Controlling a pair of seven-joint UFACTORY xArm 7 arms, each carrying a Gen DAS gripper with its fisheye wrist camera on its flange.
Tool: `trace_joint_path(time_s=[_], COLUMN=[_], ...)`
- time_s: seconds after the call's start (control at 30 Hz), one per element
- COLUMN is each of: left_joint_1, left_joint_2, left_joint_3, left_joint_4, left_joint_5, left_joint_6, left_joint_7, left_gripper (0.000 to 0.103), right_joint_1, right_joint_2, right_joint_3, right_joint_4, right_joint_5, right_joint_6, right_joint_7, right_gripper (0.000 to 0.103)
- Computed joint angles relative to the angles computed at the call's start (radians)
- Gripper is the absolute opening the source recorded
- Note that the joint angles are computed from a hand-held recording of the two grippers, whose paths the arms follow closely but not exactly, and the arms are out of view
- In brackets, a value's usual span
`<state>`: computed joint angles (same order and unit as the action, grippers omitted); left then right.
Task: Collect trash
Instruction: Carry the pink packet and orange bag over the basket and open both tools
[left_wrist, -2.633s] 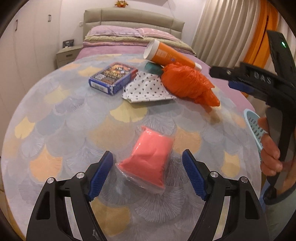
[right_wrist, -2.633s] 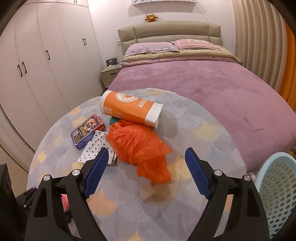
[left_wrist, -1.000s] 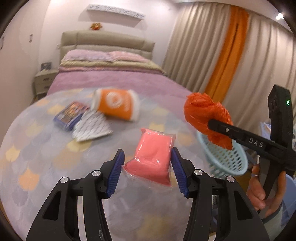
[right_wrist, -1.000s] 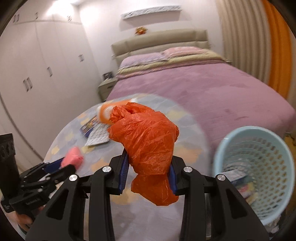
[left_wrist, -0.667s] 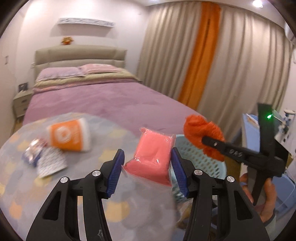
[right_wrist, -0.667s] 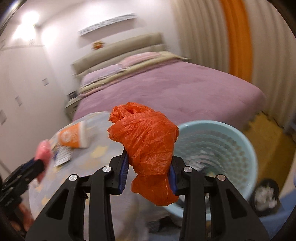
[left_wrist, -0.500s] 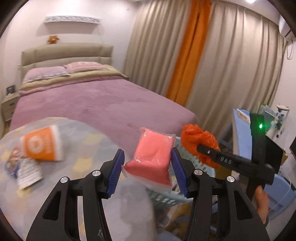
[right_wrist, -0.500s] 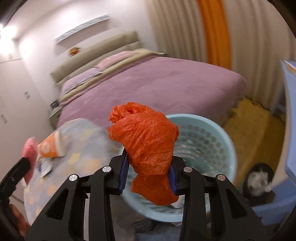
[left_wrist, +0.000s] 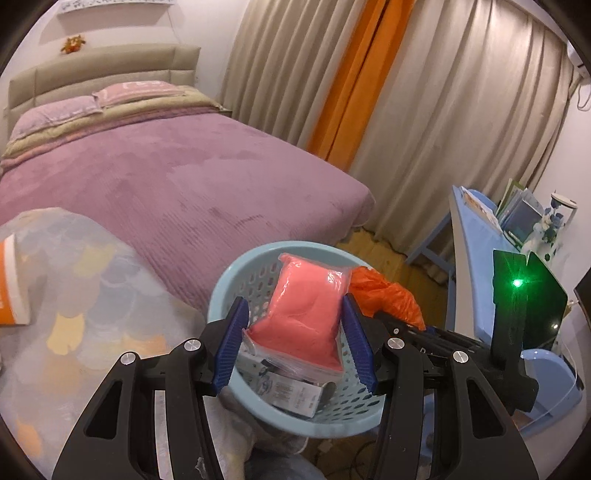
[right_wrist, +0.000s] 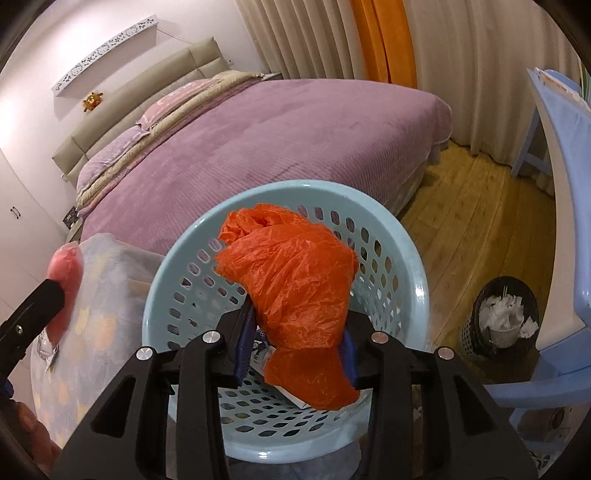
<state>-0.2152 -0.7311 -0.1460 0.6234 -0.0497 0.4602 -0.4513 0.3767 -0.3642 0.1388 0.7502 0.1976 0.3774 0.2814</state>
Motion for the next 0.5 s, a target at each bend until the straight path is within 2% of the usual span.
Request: trace_joint_path(time_s=[0.5], left_joint_1=[-0.028], left_joint_2=[0.12], left_joint_3=[-0.003], left_joint_4=[0.041], left_joint_5=[-0.007], left_joint_6=[-0.009], left_joint_7=[-0.002], left_gripper=[0.054], right_joint_1=[0.0], right_joint_2=[0.011], right_joint_3=[-0.009], right_joint_4=[-0.004], right_joint_5=[0.014], right_joint_6=[-0.012], right_joint_7=[-0.005], right_gripper=[0.038])
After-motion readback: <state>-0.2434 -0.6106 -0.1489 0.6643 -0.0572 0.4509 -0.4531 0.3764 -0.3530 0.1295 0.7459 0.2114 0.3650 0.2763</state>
